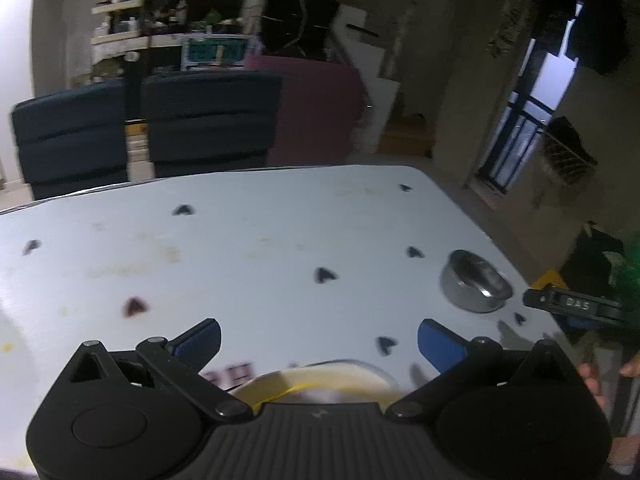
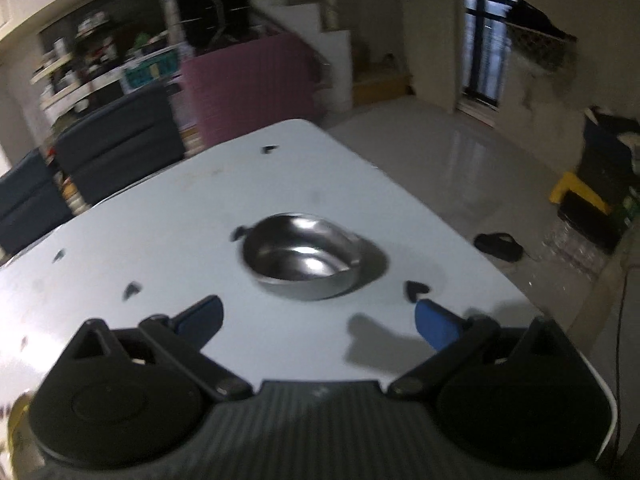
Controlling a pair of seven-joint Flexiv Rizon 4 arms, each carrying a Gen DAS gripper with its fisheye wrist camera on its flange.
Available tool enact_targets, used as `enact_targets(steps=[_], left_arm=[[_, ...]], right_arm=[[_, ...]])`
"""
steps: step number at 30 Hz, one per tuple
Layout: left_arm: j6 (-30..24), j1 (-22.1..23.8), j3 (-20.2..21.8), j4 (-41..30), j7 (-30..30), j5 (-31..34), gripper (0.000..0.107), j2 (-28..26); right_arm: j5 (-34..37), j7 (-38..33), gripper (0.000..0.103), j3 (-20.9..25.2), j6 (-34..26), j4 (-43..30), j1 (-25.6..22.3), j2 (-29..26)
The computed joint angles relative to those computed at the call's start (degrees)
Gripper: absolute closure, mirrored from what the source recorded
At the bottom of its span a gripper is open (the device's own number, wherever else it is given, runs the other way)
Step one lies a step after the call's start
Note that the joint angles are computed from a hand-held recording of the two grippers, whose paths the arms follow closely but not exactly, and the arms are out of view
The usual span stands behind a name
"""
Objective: Organize plates and bowls
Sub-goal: 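Move both tools toward the round stainless steel bowl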
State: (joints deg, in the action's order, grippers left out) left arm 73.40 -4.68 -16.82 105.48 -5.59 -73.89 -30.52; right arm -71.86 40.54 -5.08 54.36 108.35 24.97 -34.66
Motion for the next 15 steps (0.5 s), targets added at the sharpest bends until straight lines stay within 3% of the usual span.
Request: enact_targets(steps=[2, 6, 11, 15], left_arm=[[-1.4, -0.3, -1.0, -1.5, -1.2, -0.6, 0.004, -1.4], [-5.2, -1.3, -1.1, -5.4, -9.6, 4.8, 0.004, -4.8], [-4.4, -2.4, -3.5, -9.4, -11.5, 9.9, 0.012, -8.7], [-4.6, -3.6, -4.2, -13.7, -15.4, 16.9, 0.024, -12.5]], right_arm=[[-0.8, 2.9, 0.000, -0.8, 0.6, 0.1, -0.6, -0.6], [-2.3, 7.4, 0.000, -1.8, 1.0, 0.5, -1.6, -1.4], [-5.6, 13.0, 0.001, -2.6, 3.4, 0.4, -3.4, -2.4], [-8.3, 17.1, 0.017, -3.1, 5.7, -0.3, -5.0, -3.5]])
